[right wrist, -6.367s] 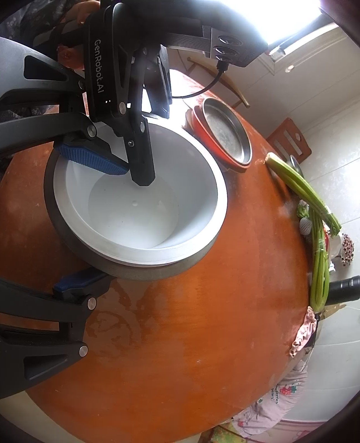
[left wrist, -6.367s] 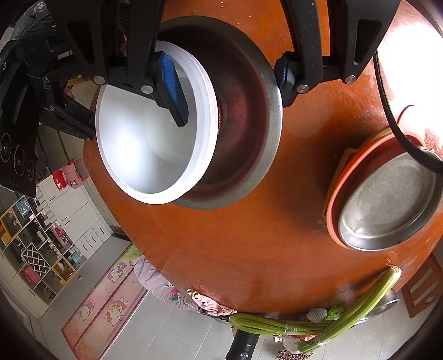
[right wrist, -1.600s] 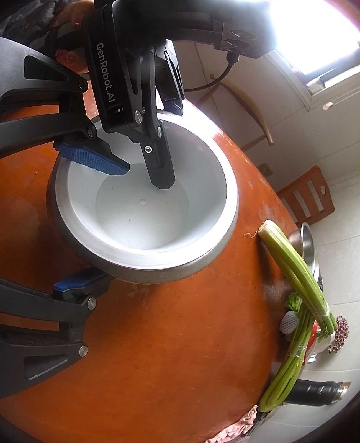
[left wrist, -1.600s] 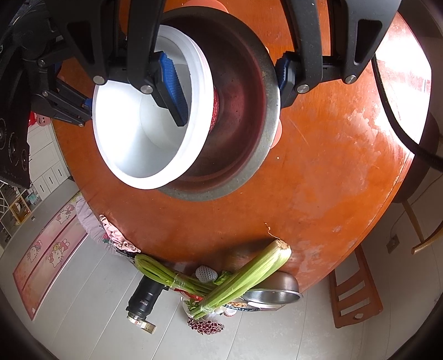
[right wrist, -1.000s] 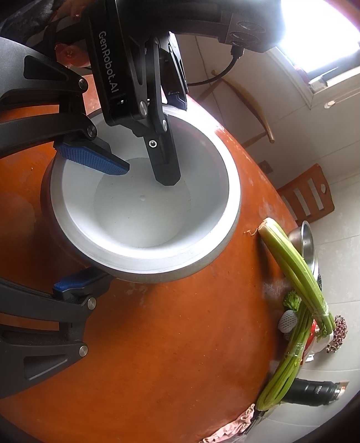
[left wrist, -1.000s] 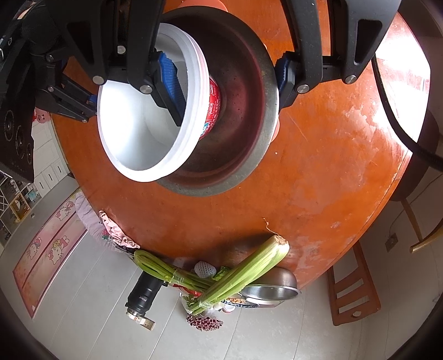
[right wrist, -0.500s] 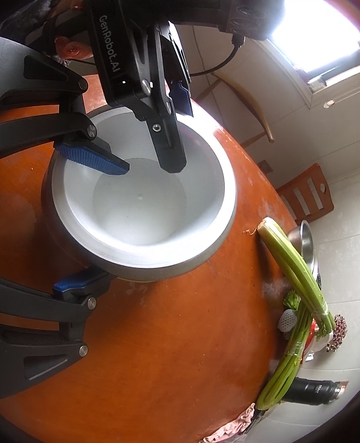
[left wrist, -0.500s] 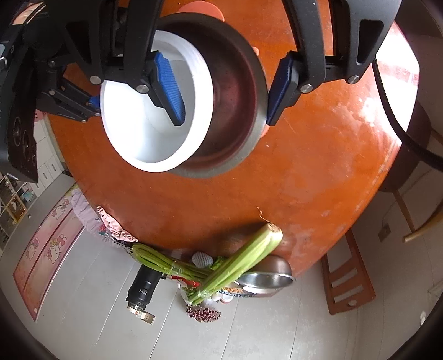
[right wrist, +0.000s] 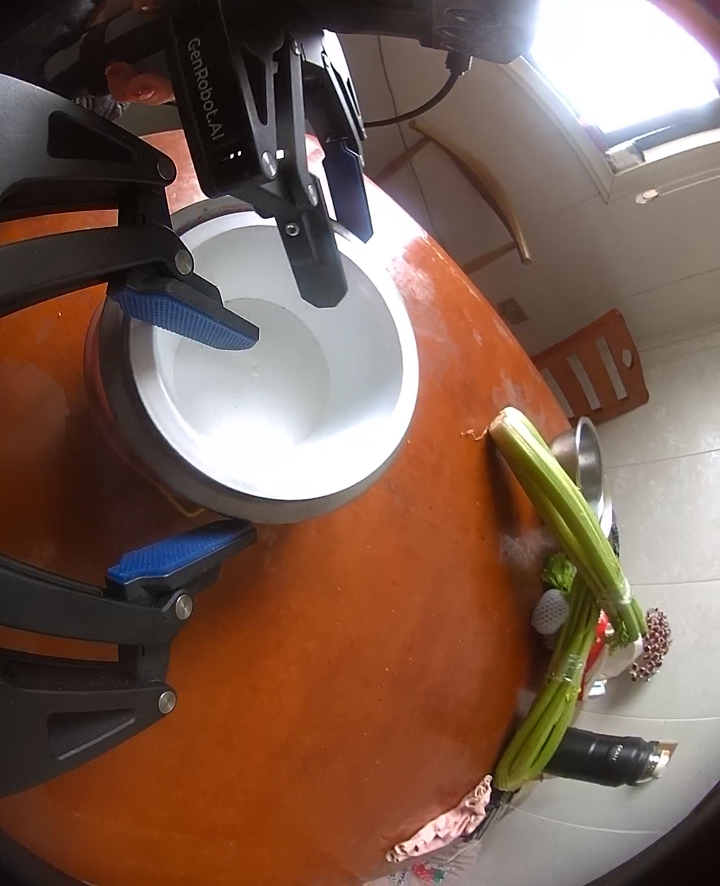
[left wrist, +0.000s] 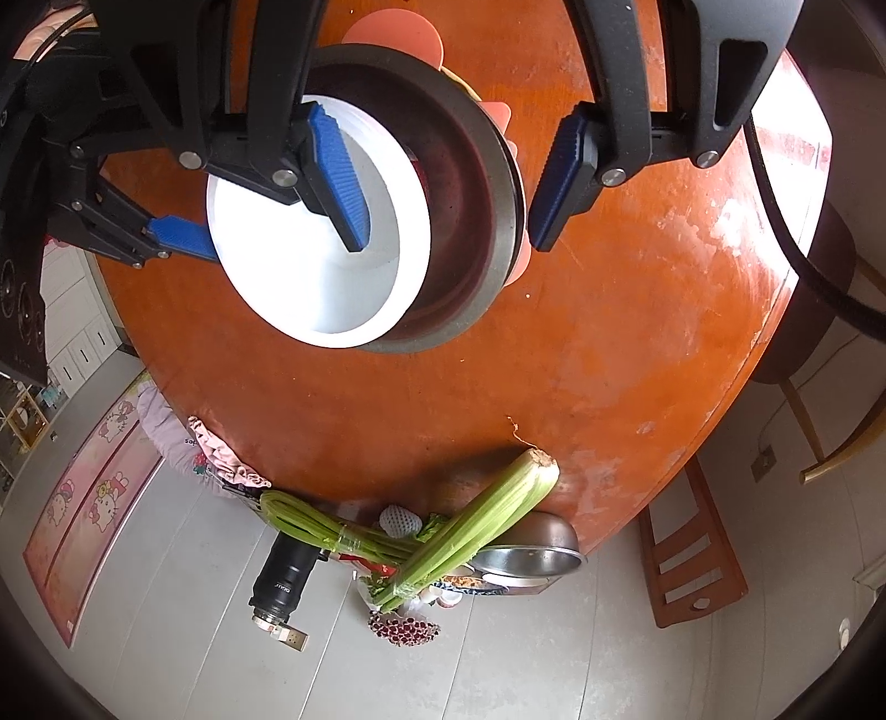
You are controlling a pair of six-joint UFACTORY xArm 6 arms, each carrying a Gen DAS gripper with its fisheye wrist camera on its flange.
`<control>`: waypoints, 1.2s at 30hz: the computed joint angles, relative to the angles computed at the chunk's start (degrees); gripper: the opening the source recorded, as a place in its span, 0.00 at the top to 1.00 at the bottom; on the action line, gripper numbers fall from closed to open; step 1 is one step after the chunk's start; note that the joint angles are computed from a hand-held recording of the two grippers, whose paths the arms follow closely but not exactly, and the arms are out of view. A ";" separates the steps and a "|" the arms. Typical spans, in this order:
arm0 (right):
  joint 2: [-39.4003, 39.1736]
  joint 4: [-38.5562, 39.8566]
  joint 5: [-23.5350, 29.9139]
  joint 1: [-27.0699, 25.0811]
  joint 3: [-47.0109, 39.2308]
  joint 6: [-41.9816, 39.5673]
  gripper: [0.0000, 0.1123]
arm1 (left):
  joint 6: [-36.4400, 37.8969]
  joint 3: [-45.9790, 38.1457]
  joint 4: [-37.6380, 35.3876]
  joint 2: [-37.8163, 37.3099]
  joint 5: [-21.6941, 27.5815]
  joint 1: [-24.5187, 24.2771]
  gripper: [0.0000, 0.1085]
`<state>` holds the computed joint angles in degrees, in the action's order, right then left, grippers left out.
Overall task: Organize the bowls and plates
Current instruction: 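Lower the bowl stack onto the silver pan and open the left tool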
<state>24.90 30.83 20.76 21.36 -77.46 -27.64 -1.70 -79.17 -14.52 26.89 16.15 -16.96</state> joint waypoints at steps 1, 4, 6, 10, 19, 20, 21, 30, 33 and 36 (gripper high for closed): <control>-0.32 -2.47 -1.30 0.15 0.67 1.99 0.41 | 0.15 0.15 -0.21 -0.11 -0.03 0.00 0.45; -1.41 -8.70 -5.25 0.67 2.78 5.68 0.41 | 0.46 0.60 -0.57 -0.42 -0.26 -0.02 0.45; -1.50 -7.73 -5.41 0.79 2.73 4.67 0.41 | 0.51 0.97 -0.55 -0.66 -0.44 -0.05 0.45; -1.70 -6.57 -5.47 0.97 2.82 3.44 0.41 | 0.50 1.79 -0.64 -1.29 -0.91 -0.09 0.45; -2.51 -7.59 -6.29 1.24 3.85 4.34 0.41 | 0.61 3.35 -1.03 -2.34 -1.85 0.03 0.45; -2.53 -8.21 -6.39 1.23 3.90 4.94 0.41 | 0.74 3.51 -1.16 -2.45 -1.98 0.03 0.45; -2.60 -8.29 -6.48 1.24 3.99 5.03 0.41 | 0.99 3.67 -1.41 -2.57 -2.03 0.05 0.45; -3.51 -9.62 -7.79 1.38 5.12 6.07 0.41 | 1.18 4.45 -1.58 -3.20 -2.80 0.04 0.45; -4.11 -10.23 -8.56 1.37 5.89 6.62 0.41 | -0.41 5.14 0.10 -3.79 -3.47 0.14 0.44; -4.95 -10.66 -9.30 1.36 6.88 7.17 0.41 | -1.06 5.89 0.89 -4.52 -3.87 0.02 0.44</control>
<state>19.95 20.17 11.45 22.72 -70.58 -20.47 -2.77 -73.27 -13.63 22.37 12.28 -16.93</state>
